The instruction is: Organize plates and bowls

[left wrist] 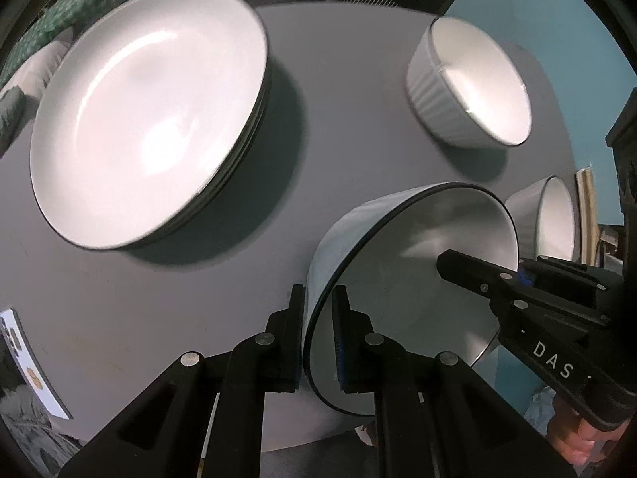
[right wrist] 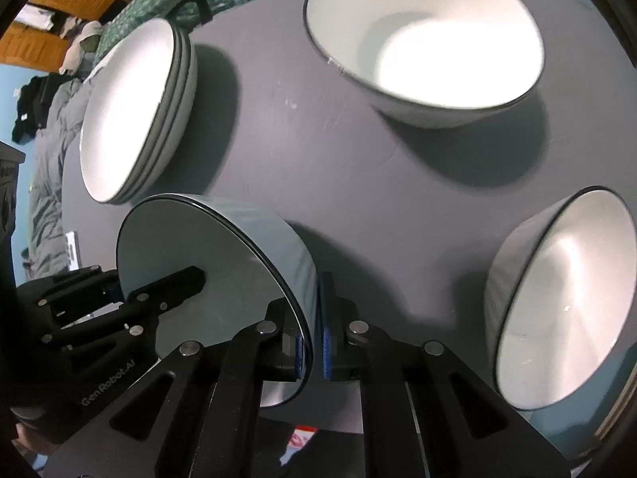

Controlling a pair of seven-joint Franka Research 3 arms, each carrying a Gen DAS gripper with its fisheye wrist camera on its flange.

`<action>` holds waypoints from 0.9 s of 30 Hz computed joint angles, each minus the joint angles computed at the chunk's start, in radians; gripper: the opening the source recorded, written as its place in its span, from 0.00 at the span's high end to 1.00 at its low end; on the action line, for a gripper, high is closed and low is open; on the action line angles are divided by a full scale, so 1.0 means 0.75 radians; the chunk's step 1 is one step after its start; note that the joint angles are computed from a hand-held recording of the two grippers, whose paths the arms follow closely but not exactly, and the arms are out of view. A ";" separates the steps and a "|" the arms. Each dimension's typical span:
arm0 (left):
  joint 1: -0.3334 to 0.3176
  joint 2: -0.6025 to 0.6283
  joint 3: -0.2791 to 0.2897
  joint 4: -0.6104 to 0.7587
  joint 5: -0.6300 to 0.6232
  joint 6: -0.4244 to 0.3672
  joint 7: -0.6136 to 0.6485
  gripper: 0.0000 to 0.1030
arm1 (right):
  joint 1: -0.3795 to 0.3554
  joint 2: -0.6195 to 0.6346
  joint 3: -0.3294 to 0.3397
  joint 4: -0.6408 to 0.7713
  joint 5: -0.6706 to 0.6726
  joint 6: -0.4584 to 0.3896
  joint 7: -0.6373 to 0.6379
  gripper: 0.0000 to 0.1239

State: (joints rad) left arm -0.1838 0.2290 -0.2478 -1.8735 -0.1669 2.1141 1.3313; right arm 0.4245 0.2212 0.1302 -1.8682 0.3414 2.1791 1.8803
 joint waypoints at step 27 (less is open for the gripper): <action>-0.053 0.260 -0.004 0.457 0.150 -0.033 0.055 0.88 | -0.063 -0.027 -0.045 0.101 -0.145 -0.012 0.085 0.94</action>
